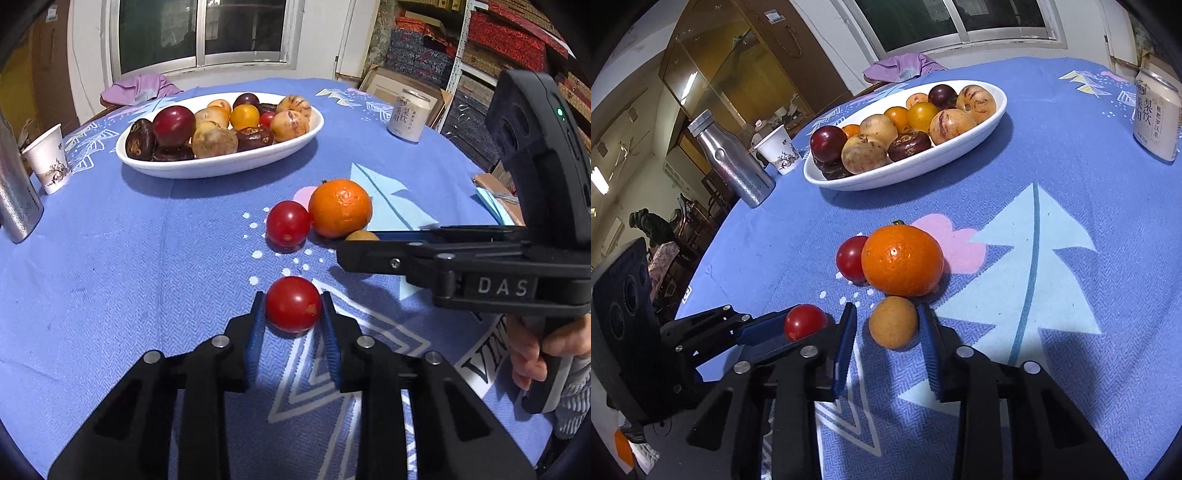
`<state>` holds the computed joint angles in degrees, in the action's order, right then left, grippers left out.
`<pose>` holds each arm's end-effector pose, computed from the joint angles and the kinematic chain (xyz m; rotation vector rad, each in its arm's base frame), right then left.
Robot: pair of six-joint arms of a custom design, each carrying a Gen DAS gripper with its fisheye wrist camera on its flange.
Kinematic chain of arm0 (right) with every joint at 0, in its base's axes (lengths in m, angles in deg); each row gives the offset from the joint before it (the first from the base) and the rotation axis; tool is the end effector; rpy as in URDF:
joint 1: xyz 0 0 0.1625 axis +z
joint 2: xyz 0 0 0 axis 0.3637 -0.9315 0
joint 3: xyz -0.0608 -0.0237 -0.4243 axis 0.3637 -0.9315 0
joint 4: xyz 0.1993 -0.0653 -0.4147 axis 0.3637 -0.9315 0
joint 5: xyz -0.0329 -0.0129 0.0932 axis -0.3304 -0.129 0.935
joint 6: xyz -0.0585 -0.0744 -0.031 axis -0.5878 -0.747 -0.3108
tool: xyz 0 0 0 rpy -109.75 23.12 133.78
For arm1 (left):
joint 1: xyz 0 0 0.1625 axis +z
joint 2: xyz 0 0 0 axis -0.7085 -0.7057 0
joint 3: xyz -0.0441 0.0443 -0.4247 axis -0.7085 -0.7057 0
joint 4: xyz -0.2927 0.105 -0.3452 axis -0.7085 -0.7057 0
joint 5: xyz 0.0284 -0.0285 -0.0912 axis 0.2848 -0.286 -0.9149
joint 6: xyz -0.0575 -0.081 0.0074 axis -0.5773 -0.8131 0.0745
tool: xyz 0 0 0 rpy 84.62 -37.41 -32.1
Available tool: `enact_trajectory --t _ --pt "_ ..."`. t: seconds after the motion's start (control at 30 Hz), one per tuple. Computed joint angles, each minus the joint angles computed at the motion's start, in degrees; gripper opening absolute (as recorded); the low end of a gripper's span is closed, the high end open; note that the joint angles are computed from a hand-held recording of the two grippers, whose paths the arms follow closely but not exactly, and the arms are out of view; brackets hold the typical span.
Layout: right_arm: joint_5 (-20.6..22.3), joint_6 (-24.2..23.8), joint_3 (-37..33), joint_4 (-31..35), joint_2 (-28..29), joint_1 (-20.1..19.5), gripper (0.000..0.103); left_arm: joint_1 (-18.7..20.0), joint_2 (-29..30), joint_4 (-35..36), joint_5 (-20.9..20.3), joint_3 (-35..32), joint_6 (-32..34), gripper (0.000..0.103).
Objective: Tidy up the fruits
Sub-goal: 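Grasp the small tan fruit with the right gripper while the left holds the tomato, then carry the tomato and tan fruit onto the white plate and open both grippers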
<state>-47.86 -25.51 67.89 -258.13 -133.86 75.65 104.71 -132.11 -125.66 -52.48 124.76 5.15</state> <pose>0.1862 -0.6910 0.1629 0.2975 -2.6723 0.7854 -0.2103 -0.7107 0.1361 1.0201 2.4621 -0.5103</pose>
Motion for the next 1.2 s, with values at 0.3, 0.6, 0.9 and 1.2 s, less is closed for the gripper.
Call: enact_trajectory --t 0.3,0.6,0.9,1.2 --pt "1.29 -0.75 -0.05 1.09 -0.47 -0.07 0.027 -0.01 -0.94 -3.76 -0.16 0.64 -0.29 0.028" --pt "8.66 -0.11 2.16 -0.78 -3.92 -0.83 0.027 -0.46 0.48 -3.83 0.32 -3.81 -1.37 0.028" --pt "7.85 5.26 -6.45 0.26 -2.12 -1.27 0.027 -1.59 9.54 -2.78 2.73 -15.85 0.03 0.028" --pt "6.9 8.59 -24.72 6.13 9.08 -2.17 0.026 -0.11 18.51 1.66 2.46 -29.22 -1.55 0.028"
